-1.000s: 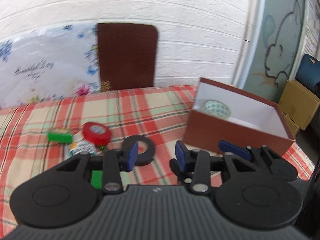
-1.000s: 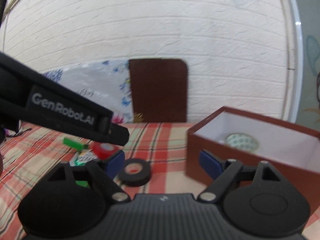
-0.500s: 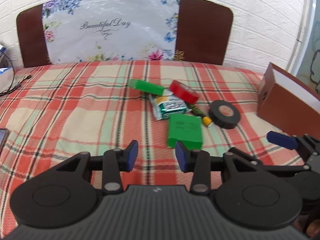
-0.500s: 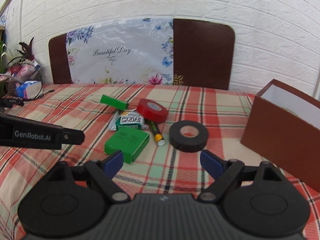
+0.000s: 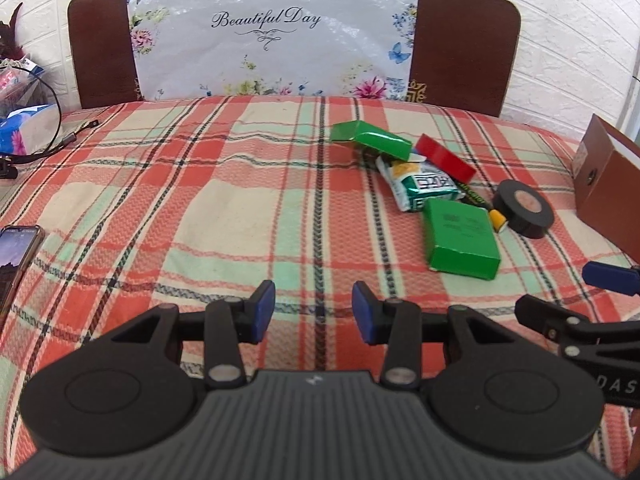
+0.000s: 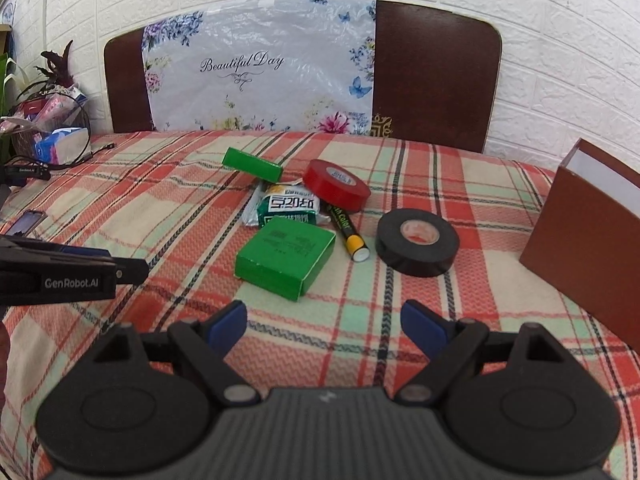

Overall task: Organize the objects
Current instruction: 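Move the right gripper back to the table and grasp the green box, then carry the green box into the brown box and open the right gripper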

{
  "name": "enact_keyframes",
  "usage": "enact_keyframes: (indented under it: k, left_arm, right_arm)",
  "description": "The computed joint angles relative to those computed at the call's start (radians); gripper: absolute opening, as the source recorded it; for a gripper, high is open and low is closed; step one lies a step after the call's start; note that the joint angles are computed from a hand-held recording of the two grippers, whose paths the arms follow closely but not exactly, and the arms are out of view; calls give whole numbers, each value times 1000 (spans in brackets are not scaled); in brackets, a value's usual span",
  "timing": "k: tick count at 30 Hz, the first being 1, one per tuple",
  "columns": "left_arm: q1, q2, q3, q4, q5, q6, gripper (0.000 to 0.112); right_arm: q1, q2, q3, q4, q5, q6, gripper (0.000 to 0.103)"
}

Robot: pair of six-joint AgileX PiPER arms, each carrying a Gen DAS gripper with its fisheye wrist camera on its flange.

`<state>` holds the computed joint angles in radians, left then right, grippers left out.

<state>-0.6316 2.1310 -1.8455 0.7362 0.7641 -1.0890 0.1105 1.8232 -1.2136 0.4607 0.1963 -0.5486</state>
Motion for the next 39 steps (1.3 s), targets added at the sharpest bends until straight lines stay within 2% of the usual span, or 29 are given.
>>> enact_keyframes:
  k: [5,9,12,14,17,21,25,29,31,32,33,35,39]
  left_arm:
    - [25,-1,53,5,-44,-27,46]
    - [14,-6,119,152,-85,-126,55]
    - [7,-13,177,283,-120,-222,59]
    - [16,-30,229,355,-167,-312,62]
    - [55,-68,312,441,-292,-454,74]
    - [85,-98,387,610,-385,-702,78]
    - [102,-110,421,737,-428,-872,78]
    - [97,-105,416,742,-420,-871,79]
    - [95,-104,416,738,-414,-861,79]
    - [94,-102,412,729,-411,-852,79]
    - [93,-106,420,739,-410,-861,79]
    - [89,-105,418,726,-402,-844,79]
    - [82,-99,402,678,-384,-780,80]
  right_arm:
    - [16,30,-7,4,7,8,88]
    - [31,55,10,11,-7,-4,88]
    - [29,64,28,139,-41,-136,91]
    - [29,73,17,156,-42,-149,93]
    - [37,89,3,177,-52,-160,95]
    - [51,118,-31,334,-53,-329,95]
    - [82,186,-124,264,-49,-275,98]
    - [87,286,-290,45,16,-15,99]
    - [85,313,-335,38,26,14,87]
    - [86,313,-336,44,17,6,70]
    - [85,307,-324,85,7,-41,62]
    - [91,287,-281,118,-24,-87,61]
    - [77,186,-117,438,-56,-466,61]
